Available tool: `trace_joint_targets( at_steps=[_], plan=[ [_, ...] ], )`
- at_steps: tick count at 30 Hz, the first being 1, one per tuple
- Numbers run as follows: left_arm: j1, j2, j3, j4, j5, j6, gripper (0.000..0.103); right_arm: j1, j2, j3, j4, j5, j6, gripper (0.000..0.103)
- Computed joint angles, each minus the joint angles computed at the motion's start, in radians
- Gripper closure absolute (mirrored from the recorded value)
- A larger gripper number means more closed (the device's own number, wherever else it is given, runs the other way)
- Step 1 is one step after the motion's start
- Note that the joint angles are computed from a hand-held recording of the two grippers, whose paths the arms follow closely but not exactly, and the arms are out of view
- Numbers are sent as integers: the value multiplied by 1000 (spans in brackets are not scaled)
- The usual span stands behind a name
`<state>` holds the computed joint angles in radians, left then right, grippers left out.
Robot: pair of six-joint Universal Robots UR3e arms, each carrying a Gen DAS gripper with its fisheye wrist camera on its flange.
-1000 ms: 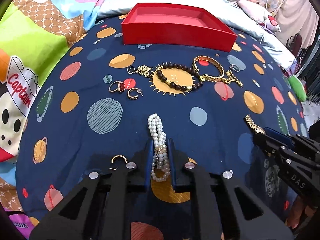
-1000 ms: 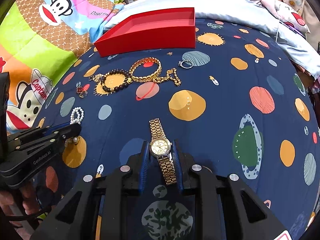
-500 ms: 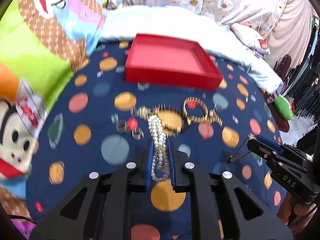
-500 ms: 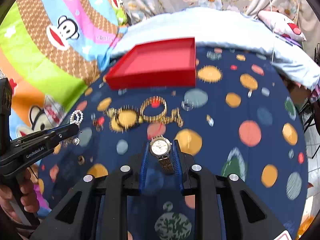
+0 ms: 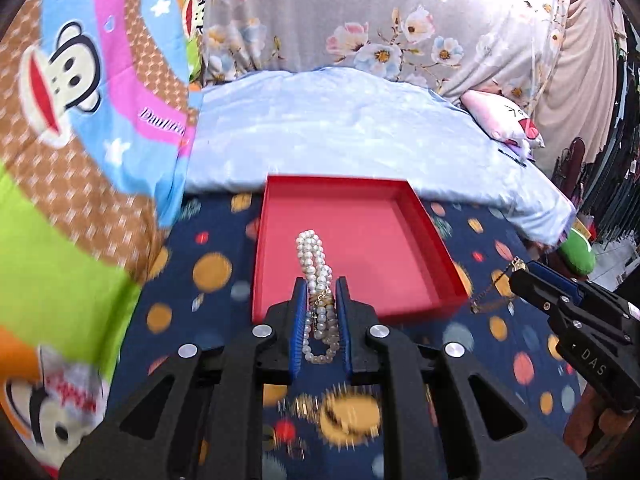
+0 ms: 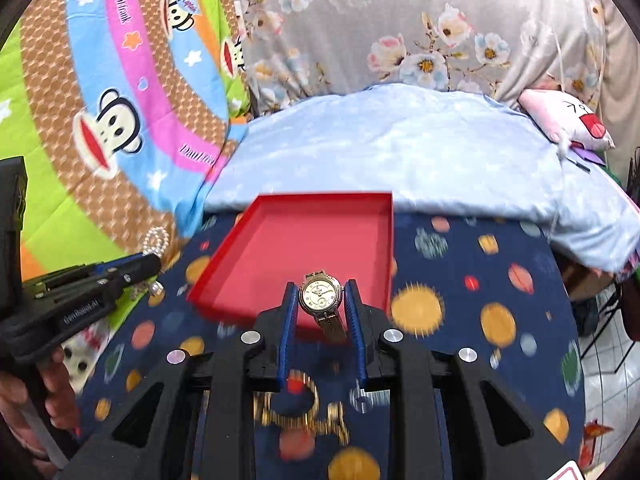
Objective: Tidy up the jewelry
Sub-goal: 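Carry pearl bracelet and gold watch into the red tray, opening both tools, then withdraw both tools from the tray back toward the jewelry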
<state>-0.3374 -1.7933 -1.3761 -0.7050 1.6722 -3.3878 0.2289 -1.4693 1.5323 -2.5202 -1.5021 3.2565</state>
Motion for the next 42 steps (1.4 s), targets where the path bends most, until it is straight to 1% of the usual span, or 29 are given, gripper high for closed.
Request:
trace_joint_targets(
  at_steps=[2, 5, 7, 11, 17, 20, 22, 23, 24, 25, 26, 28, 31, 32, 33, 34, 35, 36, 40, 42],
  plan=[
    [17, -77, 80, 5, -18, 18, 89, 5, 73, -67, -14, -3, 4, 81],
    [28, -185, 194, -13, -14, 40, 89, 16, 195, -177, -14, -14, 7, 81],
    [35, -262, 276, -40, -16, 51, 89, 21, 268, -242, -7, -19, 8, 81],
    [56, -380, 398, -96, -37, 42, 89, 23, 382, -341, 11, -22, 18, 81],
    [63, -497, 497, -145, -39, 46, 89, 27, 482, -408, 40, -47, 16, 80],
    [65, -531, 518, -158, -35, 51, 89, 21, 505, -417, 50, -42, 14, 80],
    [64, -536, 508, -148, -27, 46, 88, 17, 505, -398, 23, -37, 16, 79],
    [60, -538, 506, -144, -9, 40, 78, 17, 497, -380, 2, -39, 15, 75],
    [57, -538, 503, -138, 8, 33, 57, 19, 492, -374, -8, -48, 15, 69],
    [54, -537, 501, -133, 23, 25, 48, 22, 479, -357, -26, -62, 16, 67],
    [51, -522, 476, -106, 38, 15, 41, 22, 468, -343, -39, -67, 16, 65],
    [48, -498, 454, -90, 49, 14, 40, 14, 413, -276, -77, -63, 23, 63],
    [44, -429, 379, -63, 61, 10, 38, -11, 283, -117, -144, -35, 35, 61],
    [42, -385, 323, -43, 64, 7, 36, -20, 248, -77, -156, -25, 35, 61],
    [39, -349, 276, -28, 69, 2, 34, -32, 191, -7, -175, -7, 36, 60],
    [36, -290, 193, 3, 70, -5, 33, -45, 125, 69, -189, 11, 39, 60],
    [36, -248, 135, 21, 68, -13, 31, -53, 87, 112, -196, 21, 39, 60],
    [33, -206, 74, 41, 70, -24, 30, -70, 11, 197, -204, 43, 40, 60],
    [7, -13, -200, 102, 101, -69, 28, -98, -196, 413, -188, 75, 23, 59],
    [-10, 82, -333, 115, 115, -92, 27, -96, -293, 504, -161, 70, 12, 58]
  ],
)
